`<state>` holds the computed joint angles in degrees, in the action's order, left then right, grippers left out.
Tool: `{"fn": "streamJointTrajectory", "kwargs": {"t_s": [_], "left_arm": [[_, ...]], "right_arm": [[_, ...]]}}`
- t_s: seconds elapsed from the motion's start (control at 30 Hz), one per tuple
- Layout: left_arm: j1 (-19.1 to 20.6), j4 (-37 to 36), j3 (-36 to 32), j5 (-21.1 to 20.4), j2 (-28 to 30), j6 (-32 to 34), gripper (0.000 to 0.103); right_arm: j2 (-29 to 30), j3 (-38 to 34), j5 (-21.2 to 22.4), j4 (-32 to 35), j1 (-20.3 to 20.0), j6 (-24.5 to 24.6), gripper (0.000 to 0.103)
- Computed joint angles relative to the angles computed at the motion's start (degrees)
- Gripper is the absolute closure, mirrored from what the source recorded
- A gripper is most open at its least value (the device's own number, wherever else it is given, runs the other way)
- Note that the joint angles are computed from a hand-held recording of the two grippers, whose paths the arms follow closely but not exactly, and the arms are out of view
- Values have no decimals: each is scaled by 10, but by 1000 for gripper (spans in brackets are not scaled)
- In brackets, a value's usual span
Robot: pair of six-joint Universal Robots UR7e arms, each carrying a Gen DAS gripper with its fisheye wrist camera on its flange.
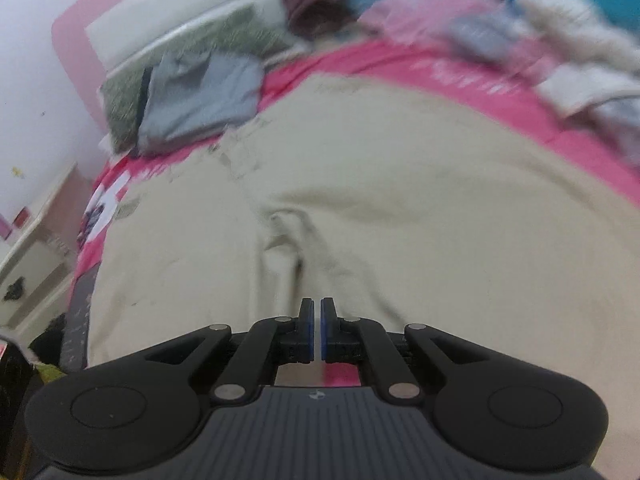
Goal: Fold clothes
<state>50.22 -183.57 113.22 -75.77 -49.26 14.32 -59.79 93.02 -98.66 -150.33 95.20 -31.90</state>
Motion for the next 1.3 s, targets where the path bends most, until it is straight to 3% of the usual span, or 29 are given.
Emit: {"fn": "streamJointTrajectory", "kwargs": {"t_s": [0.13,0.27,0.37,0.43,0.53,0.67,0.87,0.97,1.1,1.2,1.3], "left_arm": [[-7,-26,8,1,-6,10,40],[-12,-35,2,27,5,20,40],[-8,0,-10,41,11,9,41],[-6,0,-8,38,9,8,41],[-6,-2,-6,38,8,9,41],[-6,-5,-4,39,7,10,40],[-7,-7,-1,39,7,11,40],[-7,-7,-2,39,7,11,40],[-5,-6,-4,38,8,12,40],[-4,-6,-4,37,8,13,40],[-4,-7,-4,36,8,13,40]], "right_arm": [[-41,76,-51,-146,0,-27,100],[-42,129,-100,-240,9,-132,99],[-20,148,-132,-291,17,-231,96],[-5,146,-139,-309,16,-255,96],[10,126,-137,-310,5,-216,96],[11,93,-102,-281,-19,-110,96],[7,100,-93,-320,-23,-102,95],[-12,128,-80,-339,-16,-134,95],[-25,143,-86,-307,-14,-159,95],[3,122,-129,-322,-16,-145,96],[23,91,-127,-320,-28,-96,96]]}}
